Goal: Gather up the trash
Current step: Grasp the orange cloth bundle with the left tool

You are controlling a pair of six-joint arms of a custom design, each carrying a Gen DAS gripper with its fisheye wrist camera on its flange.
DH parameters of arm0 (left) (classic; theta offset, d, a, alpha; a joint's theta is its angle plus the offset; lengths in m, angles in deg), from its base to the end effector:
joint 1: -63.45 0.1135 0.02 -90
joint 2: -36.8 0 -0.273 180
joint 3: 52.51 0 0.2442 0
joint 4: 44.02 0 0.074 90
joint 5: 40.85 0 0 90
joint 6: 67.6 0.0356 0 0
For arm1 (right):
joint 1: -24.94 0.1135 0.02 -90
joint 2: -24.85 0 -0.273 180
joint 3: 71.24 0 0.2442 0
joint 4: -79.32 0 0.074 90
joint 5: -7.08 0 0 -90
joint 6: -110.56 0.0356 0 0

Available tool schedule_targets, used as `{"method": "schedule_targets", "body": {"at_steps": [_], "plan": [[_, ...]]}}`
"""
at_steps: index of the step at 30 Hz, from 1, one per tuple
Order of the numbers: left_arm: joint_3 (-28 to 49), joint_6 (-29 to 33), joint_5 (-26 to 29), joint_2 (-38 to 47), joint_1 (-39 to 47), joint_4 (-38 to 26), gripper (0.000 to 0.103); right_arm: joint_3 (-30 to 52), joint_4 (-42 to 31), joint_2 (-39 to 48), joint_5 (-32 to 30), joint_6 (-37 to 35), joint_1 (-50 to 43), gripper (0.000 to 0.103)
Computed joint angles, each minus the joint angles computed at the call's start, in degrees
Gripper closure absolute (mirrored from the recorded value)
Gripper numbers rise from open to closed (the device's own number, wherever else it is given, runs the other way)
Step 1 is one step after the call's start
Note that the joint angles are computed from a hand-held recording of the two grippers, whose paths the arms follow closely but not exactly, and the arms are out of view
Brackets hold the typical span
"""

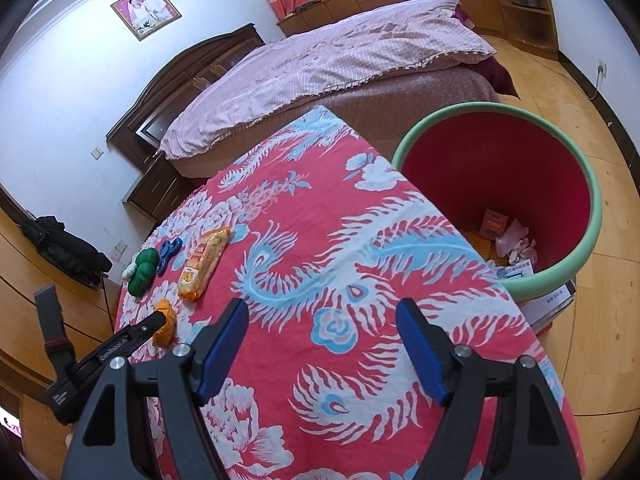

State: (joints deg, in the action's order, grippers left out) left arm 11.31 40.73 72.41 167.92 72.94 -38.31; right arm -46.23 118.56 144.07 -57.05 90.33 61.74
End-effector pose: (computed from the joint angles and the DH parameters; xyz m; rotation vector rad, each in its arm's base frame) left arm 0.3421 0.0429 0.0000 0.3284 2.5278 -0.3536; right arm 0.1664 0.1051 0.0214 0.8519 2.2629 0.2790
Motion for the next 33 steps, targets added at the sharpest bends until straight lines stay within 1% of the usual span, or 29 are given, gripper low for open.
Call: {"method": "schedule_targets", "body": {"at_steps": [5,10,15,20,23,27,33], "plan": [[1.2,-0.1,-0.2,1.9,-0.2,1.1,0.052,0.8,-0.4,0.7,-0.6,-0.5,-0.3,0.025],[0.2,0.3,-0.5,2.2,-0.6,3.7,0.052,1.8,-0.9,1.4,-1.1,-1.1,-0.6,0.025],[-0.3,1.3,0.5,2.6,0.1,5.1,0.052,2.5,-1.8,1.6,-1.3,-1.5,-0.4,0.025],[-1.1,3.2,1.9,2.6,1.2,5.7,0.066,3.4,-2.5,2.1,-1.6,-1.6,-0.4,0.025],[-1.5,3.9,2.7,2.5,1.8,5.8,0.07,3.8,-3.0,2.1,-1.8,-1.6,-0.3,0.025],[-1.1,3.9,4.5,2.1,3.0,4.4,0.073,5.0,-5.1,1.4,-1.8,-2.1,0.1,0.025],[-0.6,3.3,7.6,-0.5,5.2,2.8,0.073,8.6,-11.2,-1.0,-2.2,-4.9,-0.3,0.025]]}}
